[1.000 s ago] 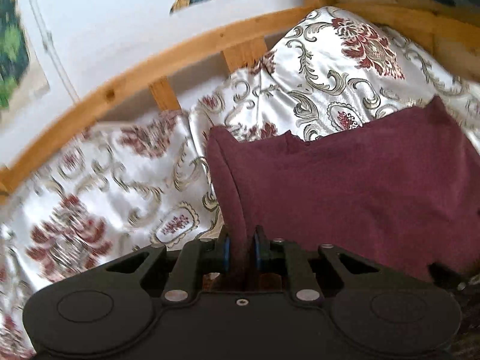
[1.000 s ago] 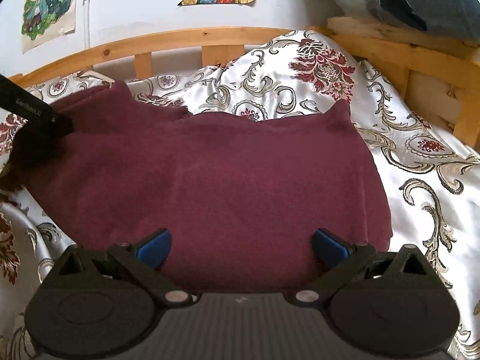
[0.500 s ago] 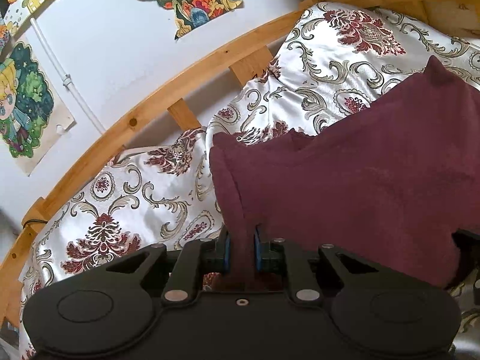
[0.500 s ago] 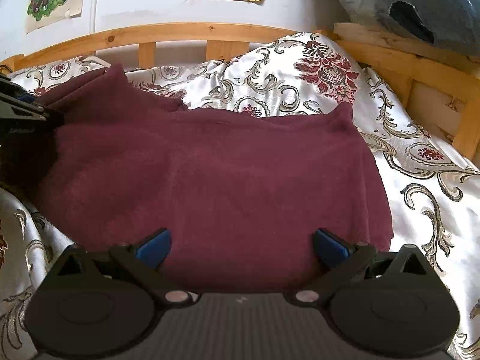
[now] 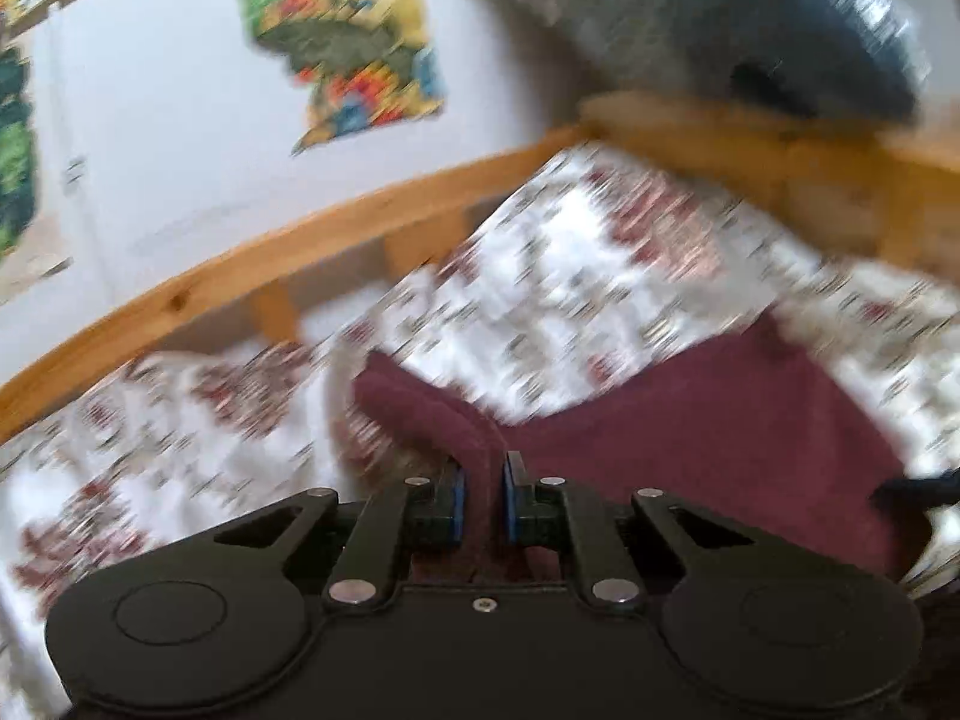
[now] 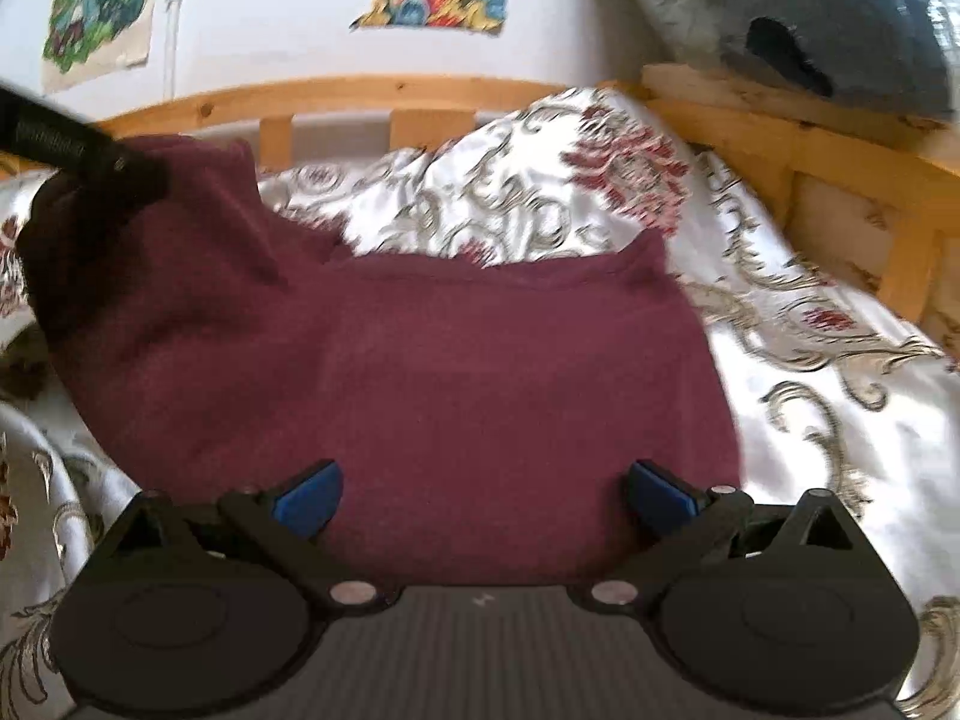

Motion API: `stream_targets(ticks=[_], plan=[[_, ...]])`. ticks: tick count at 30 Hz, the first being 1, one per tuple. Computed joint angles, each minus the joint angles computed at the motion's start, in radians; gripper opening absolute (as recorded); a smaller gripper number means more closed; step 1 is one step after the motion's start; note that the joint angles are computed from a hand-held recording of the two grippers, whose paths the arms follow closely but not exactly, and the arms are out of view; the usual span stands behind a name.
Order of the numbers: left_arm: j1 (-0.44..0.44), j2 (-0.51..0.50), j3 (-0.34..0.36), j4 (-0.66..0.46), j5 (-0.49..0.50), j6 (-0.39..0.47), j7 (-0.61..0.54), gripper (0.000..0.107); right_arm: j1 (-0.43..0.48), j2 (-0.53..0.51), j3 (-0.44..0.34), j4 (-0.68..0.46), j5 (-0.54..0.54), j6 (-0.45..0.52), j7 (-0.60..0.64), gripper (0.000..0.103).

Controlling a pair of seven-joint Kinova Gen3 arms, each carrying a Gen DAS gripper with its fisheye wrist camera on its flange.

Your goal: Fold small clothes

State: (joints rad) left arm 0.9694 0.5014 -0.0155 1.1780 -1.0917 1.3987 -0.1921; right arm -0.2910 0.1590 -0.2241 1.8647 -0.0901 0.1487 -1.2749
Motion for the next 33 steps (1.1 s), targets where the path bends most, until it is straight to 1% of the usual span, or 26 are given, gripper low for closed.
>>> stream_targets(ticks=[1,2,3,6,8,9,10,11,12,13,15,16,18,20,21,22,23,24,25,26,27,28,29,31,33], plan=[[-0.006,-0.007,0.005,0.005,-0.012,-0.041,-0.007,0.012,0.015,-0.007,-0.009,0.006,-0.008,-0.012,0.004,0.103],[-0.023,-0.011,0.021,0.003,-0.022,-0.081,-0.025,0.012,0.014,-0.017,0.001,0.017,-0.002,-0.031,-0.008,0.103],[-0.035,-0.008,0.028,-0.011,-0.021,-0.122,-0.049,0.012,-0.005,-0.026,0.028,0.024,0.021,-0.040,-0.036,0.103],[-0.093,0.013,0.071,-0.059,-0.009,-0.244,-0.094,0.012,-0.087,-0.052,0.146,0.041,0.132,-0.050,-0.158,0.103],[-0.113,0.042,0.064,-0.103,0.037,-0.319,-0.126,0.012,-0.153,-0.068,0.238,0.052,0.213,-0.045,-0.239,0.103],[-0.107,0.066,0.039,-0.139,0.078,-0.340,-0.156,0.012,-0.176,-0.073,0.273,0.059,0.254,-0.045,-0.274,0.103],[-0.108,0.090,0.026,-0.172,0.113,-0.361,-0.183,0.012,-0.186,-0.078,0.297,0.063,0.295,-0.041,-0.309,0.103],[-0.119,0.119,0.031,-0.207,0.142,-0.377,-0.212,0.012,-0.181,-0.079,0.302,0.063,0.335,-0.030,-0.342,0.103],[-0.124,0.141,0.036,-0.233,0.169,-0.385,-0.240,0.012,-0.159,-0.080,0.289,0.061,0.376,-0.017,-0.374,0.103],[-0.132,0.160,0.043,-0.259,0.198,-0.391,-0.273,0.012,-0.121,-0.080,0.257,0.061,0.417,-0.006,-0.405,0.103],[-0.136,0.195,0.050,-0.300,0.248,-0.389,-0.325,0.012,-0.029,-0.082,0.172,0.067,0.498,0.001,-0.475,0.103],[-0.128,0.199,0.041,-0.299,0.256,-0.394,-0.330,0.012,0.018,-0.083,0.128,0.072,0.539,0.001,-0.515,0.103],[-0.108,0.184,0.010,-0.254,0.266,-0.442,-0.306,0.014,0.109,-0.080,0.038,0.075,0.611,0.006,-0.597,0.103],[-0.093,0.149,-0.027,-0.193,0.294,-0.507,-0.275,0.030,0.181,-0.072,-0.038,0.073,0.673,0.015,-0.669,0.103],[-0.093,0.122,-0.029,-0.148,0.284,-0.547,-0.244,0.036,0.216,-0.068,-0.077,0.069,0.689,0.021,-0.685,0.103],[-0.082,0.096,-0.050,-0.106,0.282,-0.585,-0.220,0.049,0.234,-0.063,-0.099,0.060,0.694,0.029,-0.688,0.103],[-0.064,0.080,-0.077,-0.083,0.279,-0.605,-0.196,0.063,0.243,-0.062,-0.111,0.055,0.687,0.033,-0.677,0.103],[-0.047,0.064,-0.097,-0.062,0.268,-0.614,-0.168,0.068,0.270,-0.060,-0.139,0.048,0.678,0.039,-0.666,0.103],[-0.037,0.046,-0.108,-0.041,0.256,-0.624,-0.143,0.075,0.281,-0.059,-0.150,0.041,0.653,0.042,-0.644,0.103],[-0.028,0.025,-0.118,-0.013,0.239,-0.641,-0.113,0.081,0.287,-0.062,-0.151,0.035,0.613,0.038,-0.612,0.103],[-0.023,-0.001,-0.121,0.021,0.220,-0.663,-0.089,0.085,0.309,-0.063,-0.169,0.026,0.573,0.033,-0.584,0.103],[-0.021,-0.027,-0.118,0.053,0.201,-0.677,-0.080,0.091,0.349,-0.060,-0.206,0.011,0.532,0.035,-0.554,0.103],[-0.019,-0.050,-0.111,0.077,0.181,-0.675,-0.079,0.095,0.395,-0.057,-0.250,-0.005,0.491,0.037,-0.530,0.103],[-0.019,-0.086,-0.086,0.110,0.154,-0.638,-0.100,0.100,0.488,-0.045,-0.340,-0.042,0.410,0.041,-0.487,0.103],[-0.019,-0.112,-0.060,0.145,0.132,-0.588,-0.126,0.101,0.573,-0.015,-0.433,-0.090,0.329,0.052,-0.453,0.103]])
